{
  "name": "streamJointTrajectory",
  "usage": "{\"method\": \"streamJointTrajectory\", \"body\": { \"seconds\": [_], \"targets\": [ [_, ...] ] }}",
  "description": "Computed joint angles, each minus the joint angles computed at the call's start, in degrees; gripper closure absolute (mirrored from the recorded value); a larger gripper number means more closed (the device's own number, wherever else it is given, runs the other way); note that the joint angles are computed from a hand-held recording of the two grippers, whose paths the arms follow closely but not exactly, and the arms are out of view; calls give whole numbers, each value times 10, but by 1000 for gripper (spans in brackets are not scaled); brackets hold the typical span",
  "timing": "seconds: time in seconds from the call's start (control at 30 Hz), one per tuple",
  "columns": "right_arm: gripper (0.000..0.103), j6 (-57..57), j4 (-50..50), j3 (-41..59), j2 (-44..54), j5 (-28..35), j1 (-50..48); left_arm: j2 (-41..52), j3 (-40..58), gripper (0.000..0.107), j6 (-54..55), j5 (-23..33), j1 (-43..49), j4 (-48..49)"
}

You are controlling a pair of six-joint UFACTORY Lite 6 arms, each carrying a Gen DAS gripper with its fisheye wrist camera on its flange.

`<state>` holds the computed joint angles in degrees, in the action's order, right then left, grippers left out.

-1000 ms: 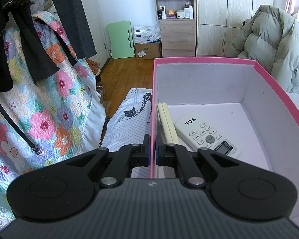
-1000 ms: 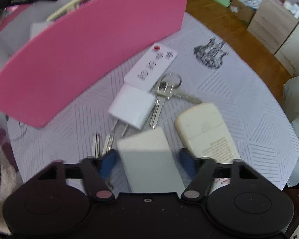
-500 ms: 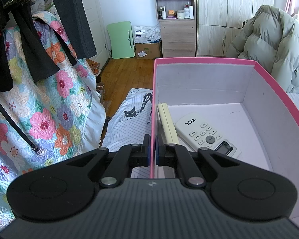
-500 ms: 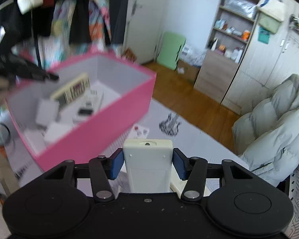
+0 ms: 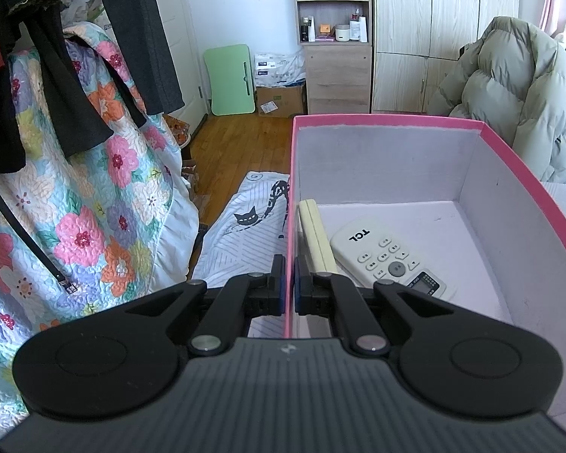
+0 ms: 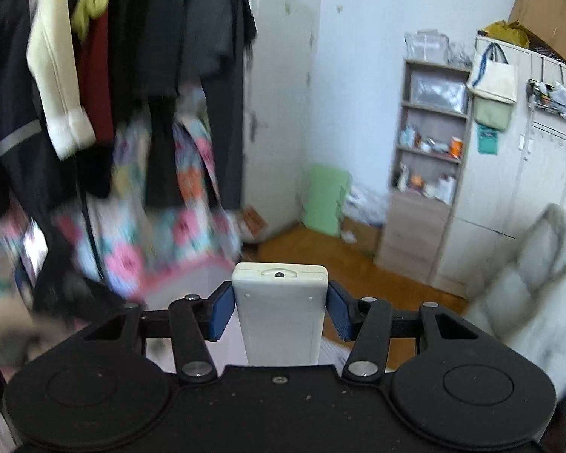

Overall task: Organize rigid objects
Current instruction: 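Carry the cream power bank into the pink box and release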

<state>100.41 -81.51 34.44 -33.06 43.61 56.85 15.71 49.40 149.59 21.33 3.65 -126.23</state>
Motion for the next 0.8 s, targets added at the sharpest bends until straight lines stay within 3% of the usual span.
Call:
{"method": "streamJointTrajectory", "body": {
  "seconds": [0.13, 0.27, 0.5, 0.57, 0.67, 0.8],
  "targets": [
    [45, 152, -136, 72, 144, -170, -116, 0, -3, 104, 0, 7, 3, 1],
    [45, 311, -264, 188, 343, -234, -176, -1, -6, 104, -1, 15, 7, 3],
    [45, 271, -208, 369, 570, -159, -172, -1, -10, 104, -4, 26, 12, 5],
    [45, 272, -197, 379, 586, -168, -173, 1, -9, 104, -9, 32, 15, 9],
    [45, 274, -212, 359, 580, -131, -152, 3, -9, 104, -23, 43, 22, 25],
    [45, 240, -175, 318, 532, -146, -137, 5, -10, 104, -23, 50, 27, 27]
  ]
}}
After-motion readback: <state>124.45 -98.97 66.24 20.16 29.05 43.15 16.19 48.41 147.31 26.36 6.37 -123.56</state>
